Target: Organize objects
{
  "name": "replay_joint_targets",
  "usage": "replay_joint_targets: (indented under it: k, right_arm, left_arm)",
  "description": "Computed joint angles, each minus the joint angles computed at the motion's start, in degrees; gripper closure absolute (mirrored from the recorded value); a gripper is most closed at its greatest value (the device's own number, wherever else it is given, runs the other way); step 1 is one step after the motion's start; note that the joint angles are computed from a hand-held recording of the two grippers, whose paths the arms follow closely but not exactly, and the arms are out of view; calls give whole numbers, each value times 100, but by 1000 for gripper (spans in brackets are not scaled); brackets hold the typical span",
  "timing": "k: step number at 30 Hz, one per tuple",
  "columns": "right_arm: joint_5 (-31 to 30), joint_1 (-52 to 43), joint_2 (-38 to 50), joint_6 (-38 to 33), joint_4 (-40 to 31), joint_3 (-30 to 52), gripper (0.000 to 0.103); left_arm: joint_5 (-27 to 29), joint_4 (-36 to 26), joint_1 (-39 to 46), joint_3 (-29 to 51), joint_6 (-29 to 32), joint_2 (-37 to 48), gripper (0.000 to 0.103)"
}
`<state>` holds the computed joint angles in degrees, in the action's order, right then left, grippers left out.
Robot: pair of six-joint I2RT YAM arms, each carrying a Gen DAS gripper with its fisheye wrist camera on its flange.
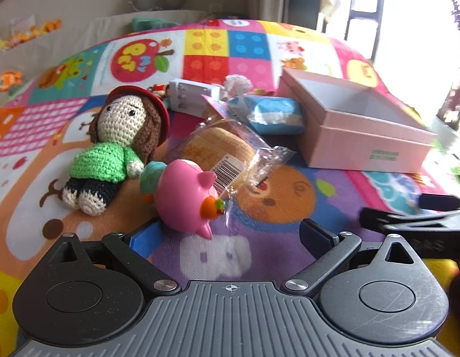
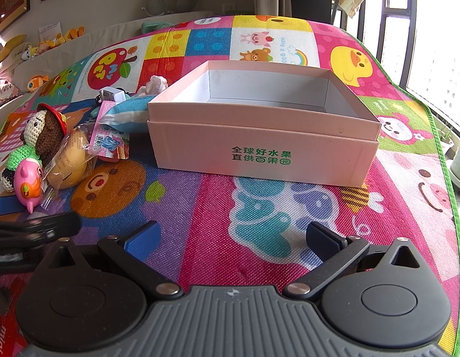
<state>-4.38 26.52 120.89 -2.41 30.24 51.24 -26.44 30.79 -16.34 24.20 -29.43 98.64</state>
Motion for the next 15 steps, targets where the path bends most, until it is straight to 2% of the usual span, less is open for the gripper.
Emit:
replay_joint_targets:
  k: [5,8,11,13,15]
  right_arm:
    - [-1,-4,-4,-3,-6,1,0]
    - [-6,-6,-9,-1,-8,-3,0]
    - [-10,12,5,18,-11,11,0]
    - [-122,-38,0,-79,-52,13,0]
    - [-400,-167,-70,-317,-233,28,0]
  left_arm:
    - [-217,763,530,-933,147,-1266,2]
    - [289,1372,1595,-873,572,-989,3]
    - [1223,553,2487,-85,835,-414,3]
    - [1706,461,2812,248,947,-6,3]
    - [1806,445,2905,466,1060,326,2]
